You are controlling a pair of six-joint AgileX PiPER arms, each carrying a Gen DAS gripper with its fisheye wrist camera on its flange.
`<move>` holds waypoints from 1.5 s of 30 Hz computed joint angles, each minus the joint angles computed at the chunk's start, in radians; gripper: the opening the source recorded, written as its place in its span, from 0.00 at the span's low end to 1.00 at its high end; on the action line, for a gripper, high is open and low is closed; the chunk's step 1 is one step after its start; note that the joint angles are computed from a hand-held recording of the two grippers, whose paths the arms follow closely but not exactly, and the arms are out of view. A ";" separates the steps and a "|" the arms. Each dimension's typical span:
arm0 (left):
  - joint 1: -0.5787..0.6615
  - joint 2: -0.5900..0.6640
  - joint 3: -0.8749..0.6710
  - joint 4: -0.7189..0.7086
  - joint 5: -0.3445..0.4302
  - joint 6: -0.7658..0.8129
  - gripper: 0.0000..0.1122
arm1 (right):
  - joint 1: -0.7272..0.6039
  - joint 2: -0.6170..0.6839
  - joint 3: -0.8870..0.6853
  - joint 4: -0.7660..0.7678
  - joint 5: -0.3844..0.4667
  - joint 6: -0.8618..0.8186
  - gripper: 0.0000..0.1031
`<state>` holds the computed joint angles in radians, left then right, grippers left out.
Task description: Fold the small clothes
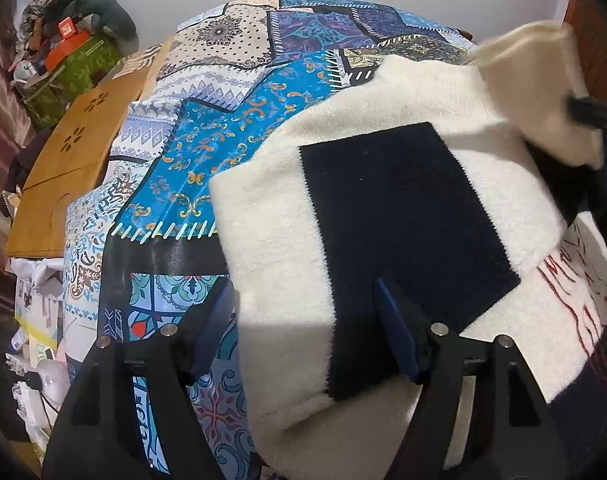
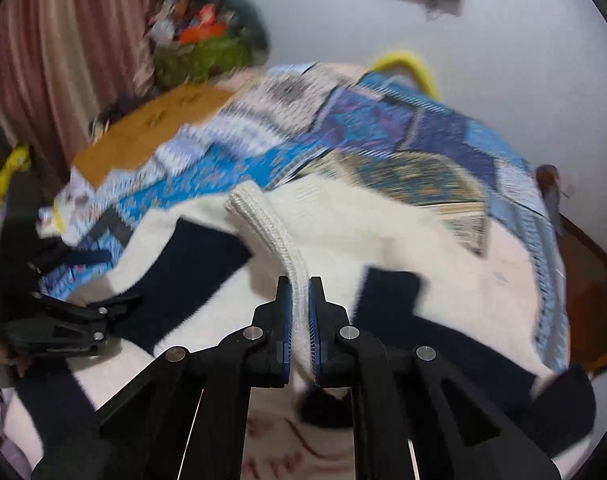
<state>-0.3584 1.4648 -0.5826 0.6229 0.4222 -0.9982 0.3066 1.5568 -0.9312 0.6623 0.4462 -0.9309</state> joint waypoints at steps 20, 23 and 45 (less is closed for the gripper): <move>-0.088 0.035 -0.076 0.069 0.185 -0.100 0.71 | -0.856 -0.208 0.080 0.291 0.481 -0.408 0.07; -0.093 0.020 -0.100 0.044 0.214 -0.069 0.71 | -0.939 -0.202 0.066 0.284 0.500 -0.440 0.12; -0.308 0.194 -0.384 -0.035 0.265 -0.077 0.71 | -1.059 0.176 0.087 0.272 0.345 -0.517 0.32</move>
